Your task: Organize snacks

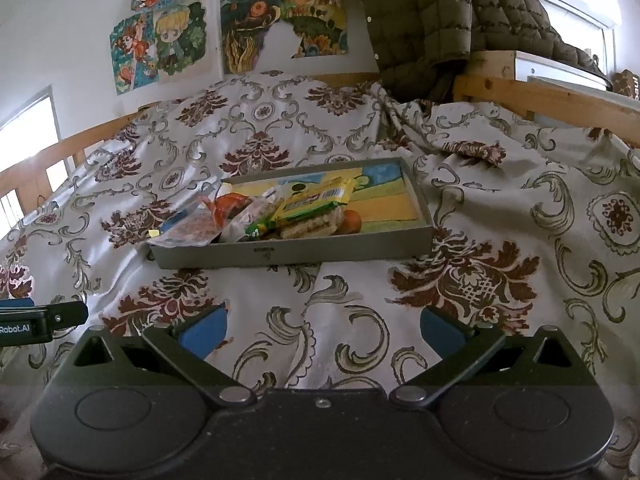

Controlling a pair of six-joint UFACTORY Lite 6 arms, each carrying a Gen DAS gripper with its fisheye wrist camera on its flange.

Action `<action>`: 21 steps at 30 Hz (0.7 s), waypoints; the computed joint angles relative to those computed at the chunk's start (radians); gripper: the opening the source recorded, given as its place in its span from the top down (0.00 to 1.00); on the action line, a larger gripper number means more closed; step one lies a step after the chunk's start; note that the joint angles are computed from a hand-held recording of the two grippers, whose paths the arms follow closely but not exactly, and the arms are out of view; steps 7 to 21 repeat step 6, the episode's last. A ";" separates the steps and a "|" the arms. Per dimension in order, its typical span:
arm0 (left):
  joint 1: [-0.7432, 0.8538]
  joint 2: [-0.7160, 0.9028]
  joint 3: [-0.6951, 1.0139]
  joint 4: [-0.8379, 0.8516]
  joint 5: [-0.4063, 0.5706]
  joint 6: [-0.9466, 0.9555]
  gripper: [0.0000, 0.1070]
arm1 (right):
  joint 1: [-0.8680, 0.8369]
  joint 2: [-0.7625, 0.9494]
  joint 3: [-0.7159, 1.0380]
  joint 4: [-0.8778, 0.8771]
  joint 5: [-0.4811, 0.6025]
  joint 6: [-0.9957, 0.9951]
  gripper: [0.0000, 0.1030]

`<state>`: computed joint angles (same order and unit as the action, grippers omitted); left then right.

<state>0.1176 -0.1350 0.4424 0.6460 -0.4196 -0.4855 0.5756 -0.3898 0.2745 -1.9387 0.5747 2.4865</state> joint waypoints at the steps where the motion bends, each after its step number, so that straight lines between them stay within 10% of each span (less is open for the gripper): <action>1: -0.002 0.000 -0.001 -0.007 -0.001 0.007 0.04 | -0.004 0.000 -0.001 -0.005 -0.004 0.002 0.00; 21: -0.011 0.008 -0.002 -0.013 0.004 0.006 0.04 | -0.006 0.018 -0.010 -0.031 -0.010 0.032 0.01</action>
